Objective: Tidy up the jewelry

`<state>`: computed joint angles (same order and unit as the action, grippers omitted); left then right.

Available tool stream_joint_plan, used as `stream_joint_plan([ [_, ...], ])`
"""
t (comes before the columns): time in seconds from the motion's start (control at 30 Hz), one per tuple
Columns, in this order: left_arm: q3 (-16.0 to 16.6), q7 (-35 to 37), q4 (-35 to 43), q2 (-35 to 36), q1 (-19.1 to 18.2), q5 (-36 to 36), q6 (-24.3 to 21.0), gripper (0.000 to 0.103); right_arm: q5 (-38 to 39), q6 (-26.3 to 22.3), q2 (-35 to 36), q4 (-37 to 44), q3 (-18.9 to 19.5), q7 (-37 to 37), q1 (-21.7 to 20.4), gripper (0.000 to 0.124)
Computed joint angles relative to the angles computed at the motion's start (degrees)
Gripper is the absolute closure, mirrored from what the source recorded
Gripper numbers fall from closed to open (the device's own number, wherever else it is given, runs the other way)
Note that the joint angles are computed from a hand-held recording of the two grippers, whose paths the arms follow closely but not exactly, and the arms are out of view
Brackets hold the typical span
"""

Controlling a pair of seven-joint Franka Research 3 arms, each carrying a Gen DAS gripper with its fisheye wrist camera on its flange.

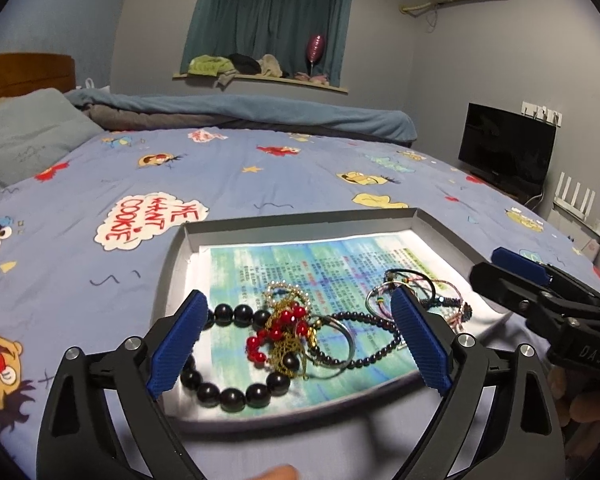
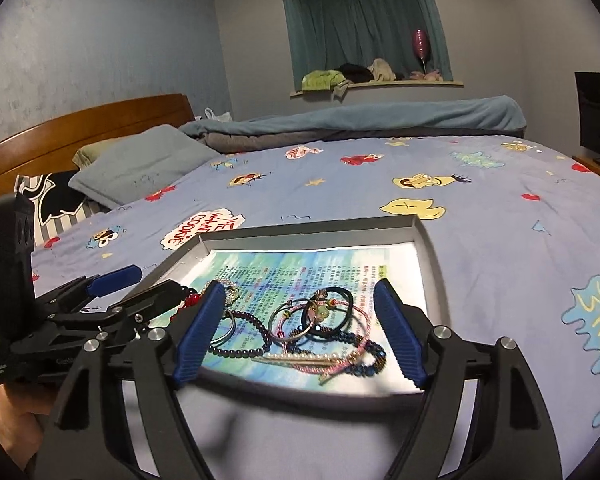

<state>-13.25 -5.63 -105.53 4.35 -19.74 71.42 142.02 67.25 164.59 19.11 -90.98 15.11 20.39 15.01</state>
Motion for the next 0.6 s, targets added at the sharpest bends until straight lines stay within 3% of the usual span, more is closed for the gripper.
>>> stream_joint_plan([
  [0.2, -0.71, -1.31, -1.54, -1.03, -0.62, 0.17, -2.28, 0.006, 9.01, 0.84, -2.98, -3.68, 0.77, -9.06, -0.98, 0.040],
  [0.6, -2.46, -7.62, -6.33, -4.67, -0.14, 2.23, -2.74, 0.005, 22.94, 1.24, -7.37, -8.67, -3.20, -22.11, 2.19, 0.032],
])
